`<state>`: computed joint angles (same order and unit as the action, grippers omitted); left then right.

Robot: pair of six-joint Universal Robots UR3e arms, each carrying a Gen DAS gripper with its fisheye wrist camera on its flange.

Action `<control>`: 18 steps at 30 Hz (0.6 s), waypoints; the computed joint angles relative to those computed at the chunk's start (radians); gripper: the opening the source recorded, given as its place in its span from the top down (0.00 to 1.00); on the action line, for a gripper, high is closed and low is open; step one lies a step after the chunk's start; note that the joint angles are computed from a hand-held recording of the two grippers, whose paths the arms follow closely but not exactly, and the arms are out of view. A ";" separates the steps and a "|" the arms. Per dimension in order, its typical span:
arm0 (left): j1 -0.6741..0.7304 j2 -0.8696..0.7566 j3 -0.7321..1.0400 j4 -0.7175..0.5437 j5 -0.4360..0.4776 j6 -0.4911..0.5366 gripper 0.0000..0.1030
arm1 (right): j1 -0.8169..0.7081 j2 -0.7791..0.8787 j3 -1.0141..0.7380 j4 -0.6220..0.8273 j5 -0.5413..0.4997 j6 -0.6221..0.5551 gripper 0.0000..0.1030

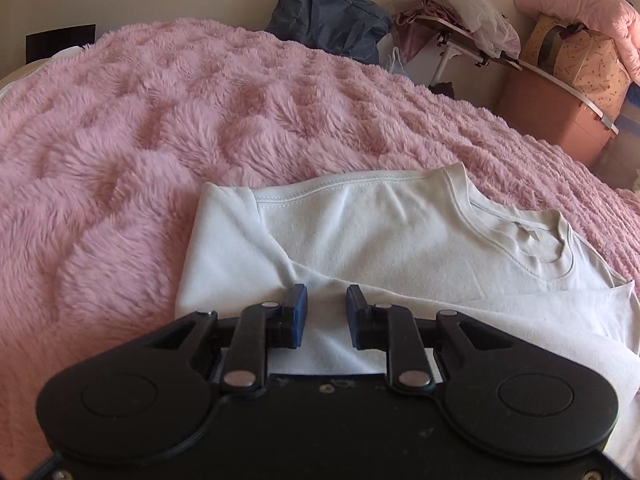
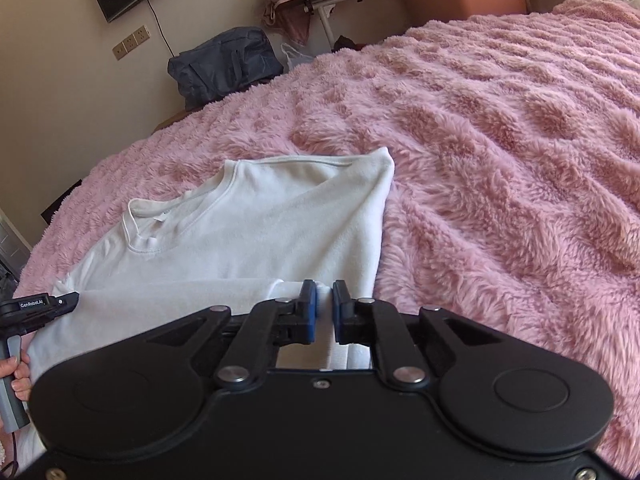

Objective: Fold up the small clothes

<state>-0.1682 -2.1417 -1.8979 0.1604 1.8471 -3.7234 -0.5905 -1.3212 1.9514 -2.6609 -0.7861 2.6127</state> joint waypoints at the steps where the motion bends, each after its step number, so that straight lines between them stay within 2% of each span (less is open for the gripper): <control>1: 0.004 0.004 -0.002 -0.002 -0.006 -0.004 0.78 | 0.004 0.021 -0.004 -0.003 -0.008 0.013 0.92; 6: 0.012 0.137 -0.110 0.027 -0.056 -0.012 0.80 | 0.017 0.028 0.029 -0.088 -0.031 0.075 0.91; 8: -0.028 0.209 -0.175 0.050 -0.031 0.003 0.78 | 0.002 -0.025 0.060 -0.081 -0.014 0.057 0.82; 11: -0.133 0.307 -0.262 0.059 0.063 0.015 0.75 | -0.056 -0.165 0.135 0.016 0.086 -0.079 0.82; 13: -0.228 0.364 -0.310 0.032 0.149 -0.016 0.74 | -0.089 -0.276 0.167 0.191 0.151 -0.236 0.82; 16: -0.319 0.393 -0.337 -0.024 0.227 -0.062 0.71 | -0.101 -0.390 0.203 0.373 0.172 -0.422 0.82; 18: -0.333 0.389 -0.353 -0.045 0.227 -0.087 0.70 | -0.086 -0.427 0.226 0.417 0.155 -0.489 0.82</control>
